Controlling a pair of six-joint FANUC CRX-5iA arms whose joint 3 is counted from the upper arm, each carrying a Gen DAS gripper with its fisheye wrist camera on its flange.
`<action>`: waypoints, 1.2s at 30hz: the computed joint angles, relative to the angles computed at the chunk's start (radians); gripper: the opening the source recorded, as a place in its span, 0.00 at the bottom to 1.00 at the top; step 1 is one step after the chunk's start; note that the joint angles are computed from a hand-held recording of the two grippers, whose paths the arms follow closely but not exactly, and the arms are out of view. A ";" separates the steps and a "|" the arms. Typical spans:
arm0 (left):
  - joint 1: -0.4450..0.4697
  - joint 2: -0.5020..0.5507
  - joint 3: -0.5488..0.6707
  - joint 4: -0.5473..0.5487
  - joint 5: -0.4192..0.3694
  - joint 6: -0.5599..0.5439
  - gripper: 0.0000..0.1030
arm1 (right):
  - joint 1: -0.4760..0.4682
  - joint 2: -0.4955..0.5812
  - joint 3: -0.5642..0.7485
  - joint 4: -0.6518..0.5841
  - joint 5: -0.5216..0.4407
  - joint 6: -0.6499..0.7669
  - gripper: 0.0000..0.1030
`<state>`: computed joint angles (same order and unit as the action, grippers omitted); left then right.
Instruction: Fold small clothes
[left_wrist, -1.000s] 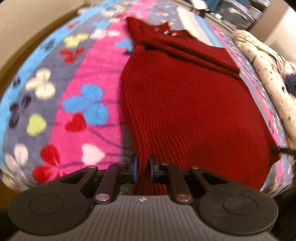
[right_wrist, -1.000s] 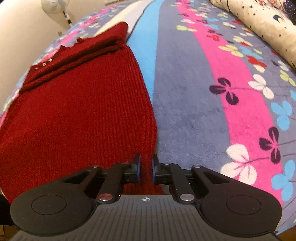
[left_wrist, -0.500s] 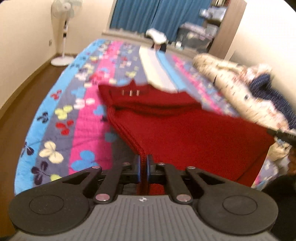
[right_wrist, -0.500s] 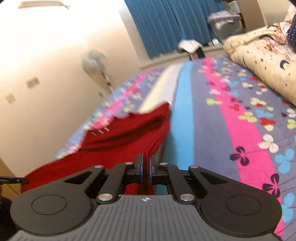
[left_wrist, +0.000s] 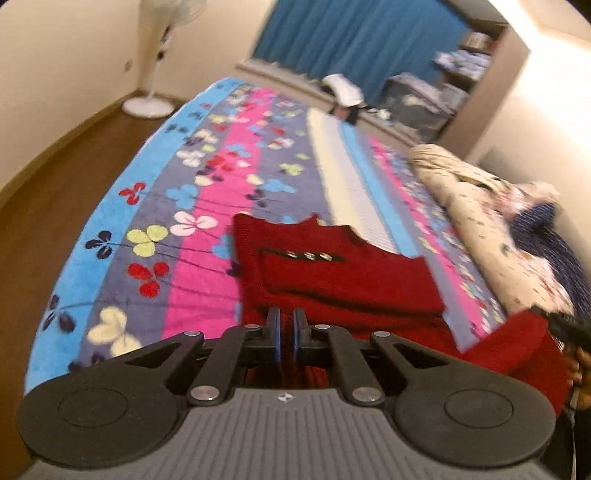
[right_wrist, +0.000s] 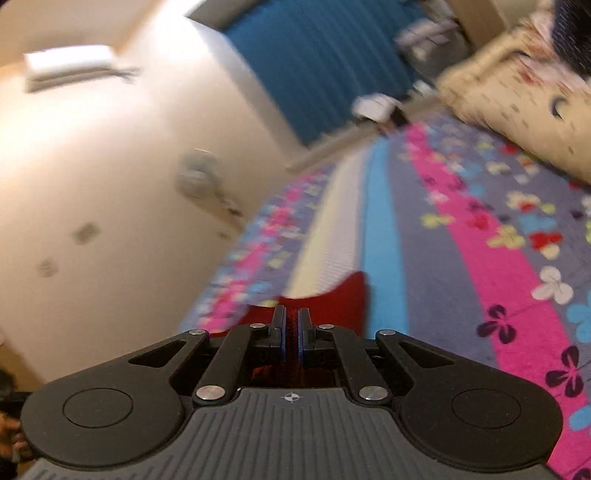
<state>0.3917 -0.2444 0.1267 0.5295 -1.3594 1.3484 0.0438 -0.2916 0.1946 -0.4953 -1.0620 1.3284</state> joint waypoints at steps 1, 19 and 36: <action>-0.027 0.050 0.017 -0.035 0.027 0.033 0.06 | 0.020 0.055 0.020 0.039 0.003 -0.043 0.05; -0.021 0.194 0.052 -0.188 0.090 0.380 0.15 | 0.266 0.274 -0.033 0.625 0.040 -0.526 0.11; -0.093 0.265 0.101 -0.217 0.093 0.258 0.31 | 0.172 0.328 0.095 0.252 -0.076 -0.284 0.41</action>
<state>0.2991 0.0209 0.2282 0.3123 -1.2660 1.6059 0.2153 0.0362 0.2900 -0.2432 -1.1383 1.0448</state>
